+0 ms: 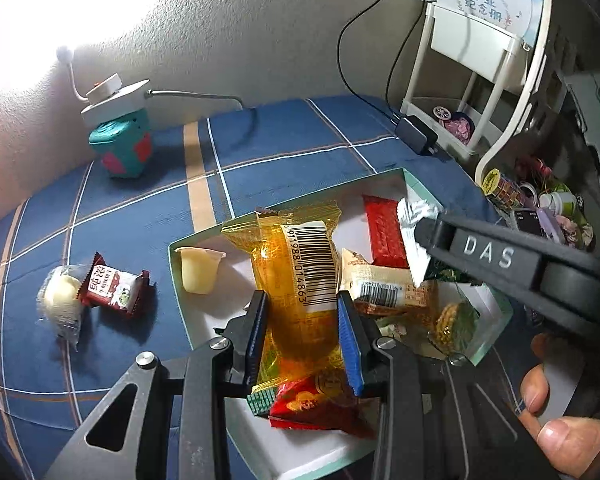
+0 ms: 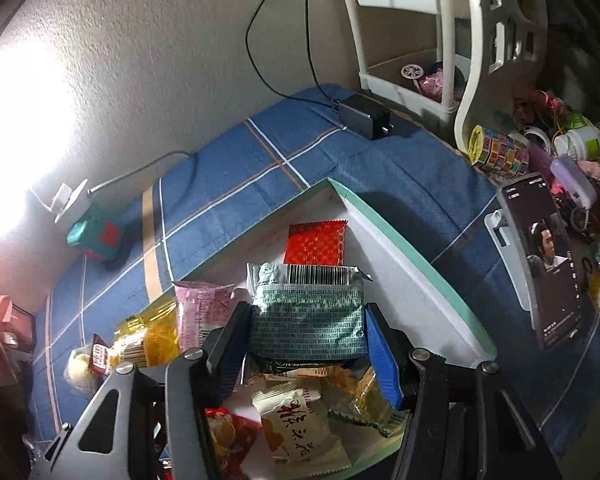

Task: Organize snacks
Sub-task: 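Carry the yellow cake with the left tool while the right tool carries the green packet to the tray, then release the yellow cake in the tray with the left tool while the right tool releases the green packet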

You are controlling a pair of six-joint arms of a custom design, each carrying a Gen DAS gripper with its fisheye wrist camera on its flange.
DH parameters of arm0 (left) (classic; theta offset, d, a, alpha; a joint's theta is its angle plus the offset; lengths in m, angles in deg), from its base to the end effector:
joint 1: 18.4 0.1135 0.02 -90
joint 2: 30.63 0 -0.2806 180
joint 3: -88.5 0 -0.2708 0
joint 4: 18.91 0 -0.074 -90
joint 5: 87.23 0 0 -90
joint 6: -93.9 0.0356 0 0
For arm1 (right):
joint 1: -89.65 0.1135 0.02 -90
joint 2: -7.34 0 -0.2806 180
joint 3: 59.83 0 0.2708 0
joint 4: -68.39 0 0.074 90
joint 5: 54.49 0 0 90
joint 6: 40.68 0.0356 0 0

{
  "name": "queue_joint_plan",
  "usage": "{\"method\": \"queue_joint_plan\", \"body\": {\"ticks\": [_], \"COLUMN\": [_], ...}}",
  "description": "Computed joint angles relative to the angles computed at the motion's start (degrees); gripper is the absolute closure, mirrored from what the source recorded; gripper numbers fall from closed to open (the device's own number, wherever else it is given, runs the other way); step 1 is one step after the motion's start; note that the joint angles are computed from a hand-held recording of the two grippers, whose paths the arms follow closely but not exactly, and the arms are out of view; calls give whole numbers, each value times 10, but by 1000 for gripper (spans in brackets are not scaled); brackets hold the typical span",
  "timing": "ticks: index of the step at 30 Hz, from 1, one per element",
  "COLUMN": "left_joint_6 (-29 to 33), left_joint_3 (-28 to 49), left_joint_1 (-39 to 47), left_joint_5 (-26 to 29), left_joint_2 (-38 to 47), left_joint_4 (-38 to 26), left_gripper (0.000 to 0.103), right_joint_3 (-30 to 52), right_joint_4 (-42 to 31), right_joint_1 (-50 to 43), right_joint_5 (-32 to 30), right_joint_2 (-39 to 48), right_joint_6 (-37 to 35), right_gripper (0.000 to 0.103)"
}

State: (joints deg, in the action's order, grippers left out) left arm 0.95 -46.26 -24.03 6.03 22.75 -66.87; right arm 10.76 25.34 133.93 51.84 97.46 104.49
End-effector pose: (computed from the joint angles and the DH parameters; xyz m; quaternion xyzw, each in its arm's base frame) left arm 0.1807 -0.0198 0.2094 0.0307 0.9557 -0.0489 0.2886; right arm 0.2401 0.2202 0.2076 0.1248 0.9541 0.0898 0.2569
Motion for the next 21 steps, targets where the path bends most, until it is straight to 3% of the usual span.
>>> {"method": "queue_joint_plan", "body": {"ticks": [9,13,18,21], "left_joint_6": [-15,-17,-16,-14], "left_joint_3": [-13,-12,-1,9], "left_joint_1": [-1,-8,0,14], "left_joint_5": [13,13,15,11], "left_joint_2": [22,20,17,14], "left_joint_4": [35,31,10,-8], "left_gripper": [67,57,55,46], "right_joint_3": [4,10,17,20], "right_joint_4": [19,16,0,-5], "right_joint_1": [-5,-5,1,3], "right_joint_5": [-22,-29,-27,-28], "right_joint_2": [35,43,43,39], "right_joint_6": [-17,-22,-25,-22], "right_gripper": [43,41,30,24]}}
